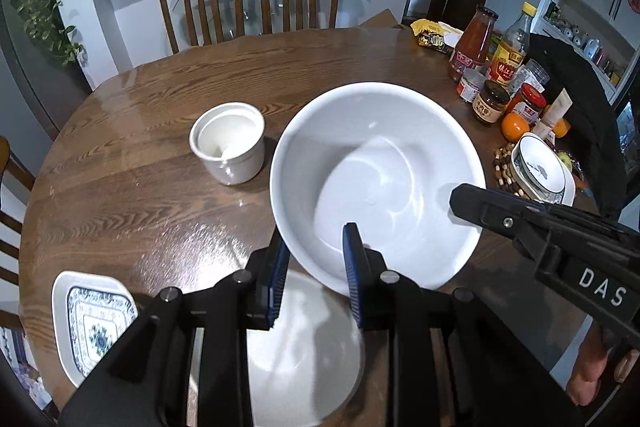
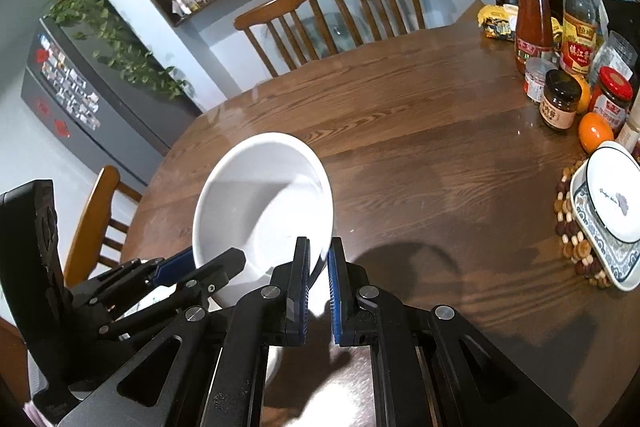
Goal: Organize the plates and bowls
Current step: 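Lift the smaller white bowl with both grippers and lower it into the large bowl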
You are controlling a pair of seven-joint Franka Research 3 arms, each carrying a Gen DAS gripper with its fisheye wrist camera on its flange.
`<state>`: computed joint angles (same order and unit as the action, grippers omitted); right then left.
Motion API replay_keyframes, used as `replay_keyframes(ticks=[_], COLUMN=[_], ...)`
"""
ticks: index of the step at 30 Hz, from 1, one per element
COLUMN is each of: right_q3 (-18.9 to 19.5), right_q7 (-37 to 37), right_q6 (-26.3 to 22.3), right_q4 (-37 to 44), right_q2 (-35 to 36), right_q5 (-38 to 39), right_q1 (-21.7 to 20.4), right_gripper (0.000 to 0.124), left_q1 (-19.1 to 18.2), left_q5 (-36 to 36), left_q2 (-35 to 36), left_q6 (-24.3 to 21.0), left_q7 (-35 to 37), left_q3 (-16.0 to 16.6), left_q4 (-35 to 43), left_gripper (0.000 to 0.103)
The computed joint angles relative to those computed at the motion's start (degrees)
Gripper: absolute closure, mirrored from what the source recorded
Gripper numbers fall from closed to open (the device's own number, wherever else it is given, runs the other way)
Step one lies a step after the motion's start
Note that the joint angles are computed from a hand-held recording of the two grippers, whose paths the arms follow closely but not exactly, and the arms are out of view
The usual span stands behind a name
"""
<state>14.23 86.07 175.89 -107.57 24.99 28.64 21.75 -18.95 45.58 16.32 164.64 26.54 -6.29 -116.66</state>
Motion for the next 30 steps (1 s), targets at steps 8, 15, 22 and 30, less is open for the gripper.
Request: replay_keyframes(ticks=[8, 15, 22, 30], right_q3=[0.36, 2.30, 2.21, 0.94], right_q7=[-0.43, -2.56, -3.67, -2.99], right_q6=[-1.09, -2.80, -6.12, -10.66], right_q4=[-0.77, -0.03, 1.21, 2.51], right_q2=[-0.57, 0.33, 1.70, 3.59], right_q5=[-0.51, 0.85, 1.81, 1.72], right_q1=[1.81, 1.67, 2.28, 3.60], right_gripper=[0.115, 0.114, 0.114, 0.113], left_q1=[1.86, 3.48, 4.78, 5.42], left_q5=[-0.01, -0.67, -3.94, -10.47], left_q2=[-4.71, -6.79, -7.29, -6.27], left_q6=[2.19, 2.03, 1.79, 0.60], left_q7=[-1.34, -1.92, 0.69, 6.88], left_q3=[-0.50, -1.26, -2.38, -3.40], left_q4=[-7.19, -10.83, -13.54, -15.01], left_gripper=[0.080, 0.080, 0.080, 0.080])
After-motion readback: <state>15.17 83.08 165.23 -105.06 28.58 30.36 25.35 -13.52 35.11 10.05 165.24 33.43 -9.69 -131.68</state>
